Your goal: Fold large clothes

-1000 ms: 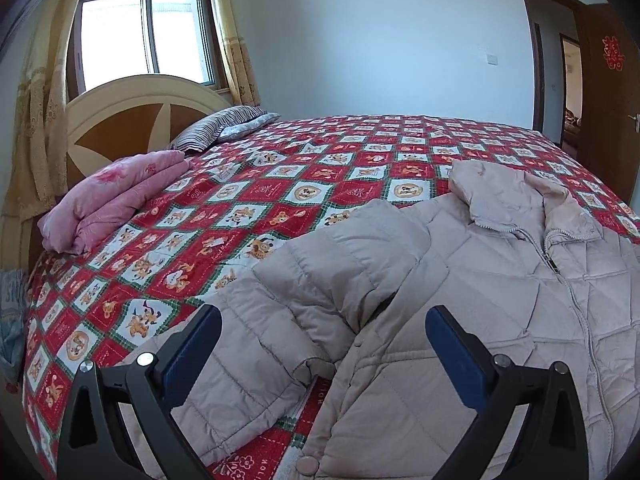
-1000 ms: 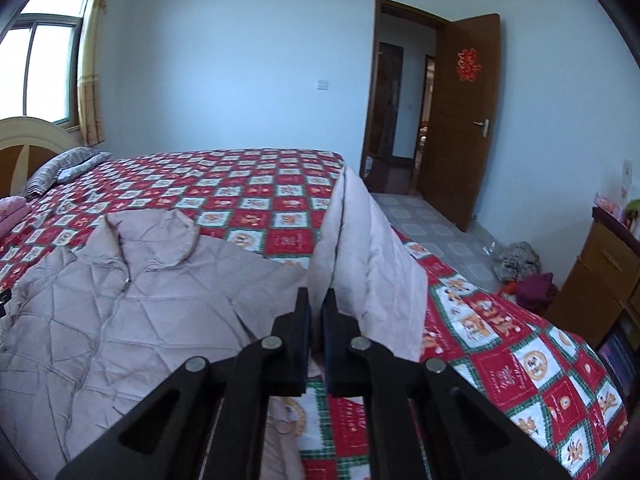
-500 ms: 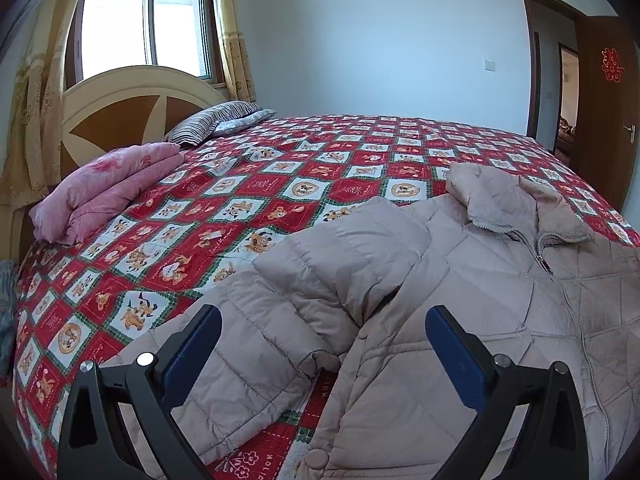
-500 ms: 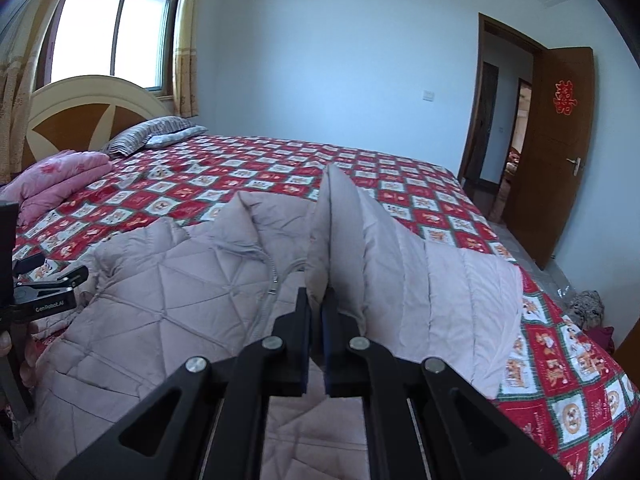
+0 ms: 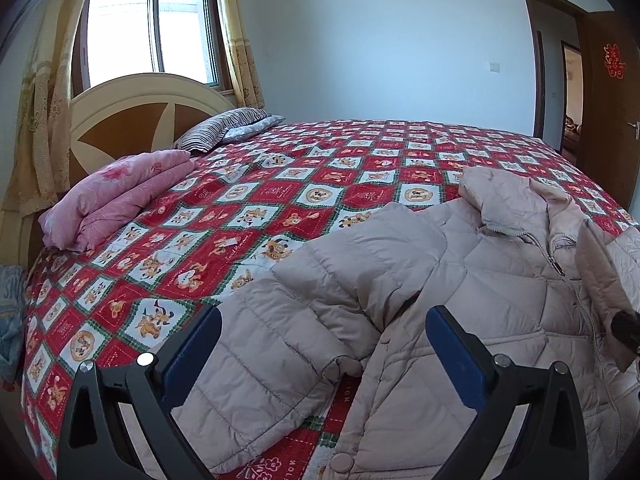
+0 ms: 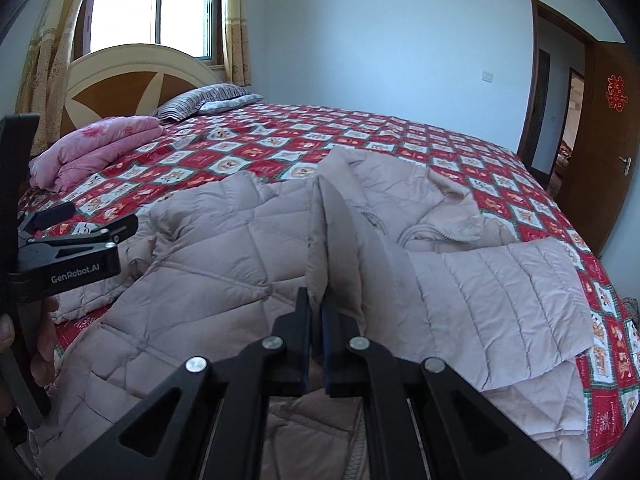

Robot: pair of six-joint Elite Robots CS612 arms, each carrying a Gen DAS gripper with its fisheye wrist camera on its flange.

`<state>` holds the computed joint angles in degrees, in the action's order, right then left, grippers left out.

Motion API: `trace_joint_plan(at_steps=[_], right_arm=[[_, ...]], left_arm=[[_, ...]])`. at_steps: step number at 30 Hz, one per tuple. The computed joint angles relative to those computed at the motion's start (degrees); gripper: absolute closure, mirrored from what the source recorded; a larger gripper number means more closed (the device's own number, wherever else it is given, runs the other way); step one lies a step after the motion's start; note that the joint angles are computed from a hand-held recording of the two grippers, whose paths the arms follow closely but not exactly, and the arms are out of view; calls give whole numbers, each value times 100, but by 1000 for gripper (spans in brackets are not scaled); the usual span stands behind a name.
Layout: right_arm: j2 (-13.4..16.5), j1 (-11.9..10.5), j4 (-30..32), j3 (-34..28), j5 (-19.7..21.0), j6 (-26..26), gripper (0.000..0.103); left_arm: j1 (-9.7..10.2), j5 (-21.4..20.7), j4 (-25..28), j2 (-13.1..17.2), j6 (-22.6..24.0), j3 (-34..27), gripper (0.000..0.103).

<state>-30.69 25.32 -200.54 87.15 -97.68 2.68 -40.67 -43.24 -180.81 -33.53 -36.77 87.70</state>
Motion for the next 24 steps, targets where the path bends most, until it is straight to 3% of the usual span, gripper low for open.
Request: trace_joint_plan(at_steps=[3, 7, 8, 9, 11, 17, 20, 24], right_arm=[[75, 16, 186, -114, 163, 44, 97], [128, -37, 497, -204, 673, 142, 91], [125, -54, 491, -190, 832, 148, 78], [115, -71, 441, -156, 998, 163, 52], [66, -108, 148, 1, 1272, 208, 29], [-339, -179, -282, 710, 1242, -111, 29], [-515, -284, -448, 1068, 769, -45, 29], [-634, -503, -493, 1374, -23, 532, 29]], left_arm=[[-3, 84, 46, -9, -31, -3, 1], [-11, 126, 126, -29, -56, -9, 1], [-19, 148, 134, -33, -39, -14, 1], [-27, 169, 132, -36, -12, -24, 1], [-42, 203, 138, -43, 30, -64, 1], [-152, 191, -121, 3, 514, -350, 1], [-236, 23, -140, 135, 840, -676, 1], [-385, -126, 204, 439, 1349, -1279, 1]])
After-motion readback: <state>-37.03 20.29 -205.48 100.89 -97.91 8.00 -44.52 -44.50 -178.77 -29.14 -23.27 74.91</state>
